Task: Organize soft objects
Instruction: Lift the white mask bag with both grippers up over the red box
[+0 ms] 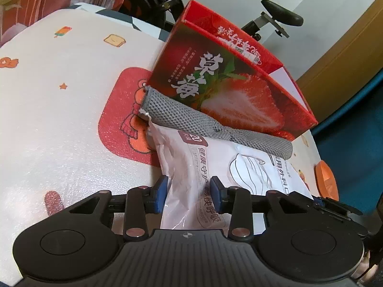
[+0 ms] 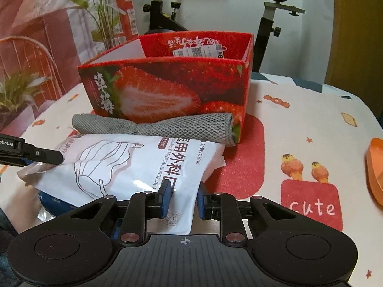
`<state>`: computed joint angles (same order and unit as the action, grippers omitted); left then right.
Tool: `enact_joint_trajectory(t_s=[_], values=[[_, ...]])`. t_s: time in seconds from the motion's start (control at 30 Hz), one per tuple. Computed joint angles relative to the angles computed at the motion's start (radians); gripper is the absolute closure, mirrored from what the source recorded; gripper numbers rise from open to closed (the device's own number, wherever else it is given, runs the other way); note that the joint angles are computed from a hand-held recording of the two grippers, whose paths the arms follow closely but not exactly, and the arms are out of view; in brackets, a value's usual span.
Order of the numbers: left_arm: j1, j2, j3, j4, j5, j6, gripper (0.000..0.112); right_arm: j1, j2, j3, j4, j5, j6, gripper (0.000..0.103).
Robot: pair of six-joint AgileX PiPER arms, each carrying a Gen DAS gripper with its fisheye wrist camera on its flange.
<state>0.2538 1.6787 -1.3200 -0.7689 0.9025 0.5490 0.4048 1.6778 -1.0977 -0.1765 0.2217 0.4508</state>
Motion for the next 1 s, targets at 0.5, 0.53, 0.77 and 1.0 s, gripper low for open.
enact_joint_trajectory(t_s=[0.5,0.53,0.77,1.0], values=[[0.046,-0.127,0.024,-0.069,-0.009,0.107,0.073,0.037,-0.092,0.009,-0.118,-0.007,0.074,0.083],[0.048,-0.133,0.021,-0.076,-0.011,0.120,0.073,0.040,-0.099,0.008,-0.144,-0.011,0.097,0.083],[0.045,-0.137,-0.050,-0.102,-0.016,0.137,0.073,0.045,-0.124,-0.028,-0.254,-0.020,0.163,0.083],[0.019,-0.105,-0.154,-0.118,-0.033,0.121,0.073,0.013,-0.125,-0.108,-0.140,-0.006,0.011,0.083]])
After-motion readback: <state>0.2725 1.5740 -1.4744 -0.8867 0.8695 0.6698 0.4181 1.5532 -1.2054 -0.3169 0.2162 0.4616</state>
